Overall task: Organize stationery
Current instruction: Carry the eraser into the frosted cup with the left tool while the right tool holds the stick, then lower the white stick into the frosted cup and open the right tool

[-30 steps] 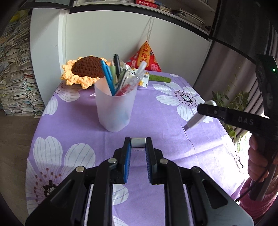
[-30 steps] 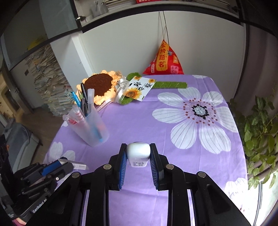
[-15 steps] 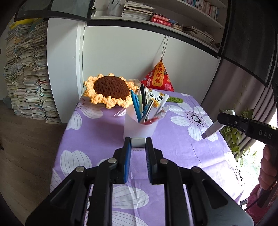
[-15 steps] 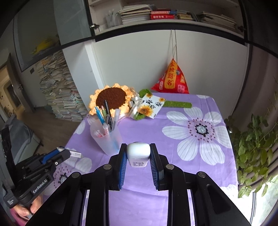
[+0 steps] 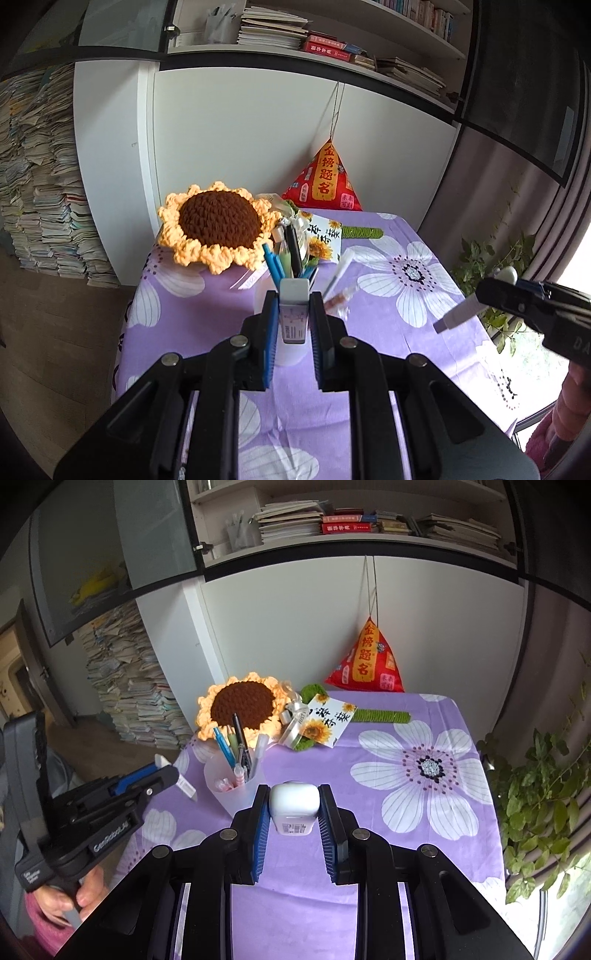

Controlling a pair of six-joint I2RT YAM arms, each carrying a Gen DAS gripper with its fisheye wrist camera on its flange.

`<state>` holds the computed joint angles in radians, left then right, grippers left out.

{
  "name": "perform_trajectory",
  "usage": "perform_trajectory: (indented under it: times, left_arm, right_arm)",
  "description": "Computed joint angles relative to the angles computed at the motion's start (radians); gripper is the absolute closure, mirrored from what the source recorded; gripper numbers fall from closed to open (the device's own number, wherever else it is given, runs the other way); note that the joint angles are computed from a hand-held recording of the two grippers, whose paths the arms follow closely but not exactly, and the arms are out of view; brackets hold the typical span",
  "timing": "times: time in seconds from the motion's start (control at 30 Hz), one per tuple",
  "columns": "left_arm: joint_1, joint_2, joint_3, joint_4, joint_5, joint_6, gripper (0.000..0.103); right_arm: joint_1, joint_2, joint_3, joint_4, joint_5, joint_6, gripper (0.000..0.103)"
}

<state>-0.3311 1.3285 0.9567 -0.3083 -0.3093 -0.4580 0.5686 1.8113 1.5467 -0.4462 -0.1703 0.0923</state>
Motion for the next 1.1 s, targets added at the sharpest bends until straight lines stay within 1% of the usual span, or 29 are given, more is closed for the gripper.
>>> perform_trajectory:
  times: [0.2,0.37,0.57,0.83,1.1]
  left_arm:
    - [0.061,0.084,0.073,0.016,0.054,0.046,0.088]
    - [0.111,0.154,0.106,0.02,0.099,0.044,0.089]
    - [0.136,0.202,0.123,0.026,0.134,0.049,0.089]
    - [0.139,0.236,0.134,0.018,0.147,0.057,0.088]
    - [0.127,0.193,0.111,0.021,0.112,0.054,0.089]
  right_arm:
    - [-0.008,0.037,0.048,-0.02,-0.005,0.009,0.077]
    - [-0.012,0.061,0.08,-0.026,-0.005,0.005,0.077]
    - [-0.014,0.099,0.126,-0.043,-0.003,0.006,0.077]
    - [-0.02,0.135,0.16,-0.057,-0.017,0.012,0.077]
    - [-0.029,0.15,0.173,-0.067,-0.033,0.017,0.077]
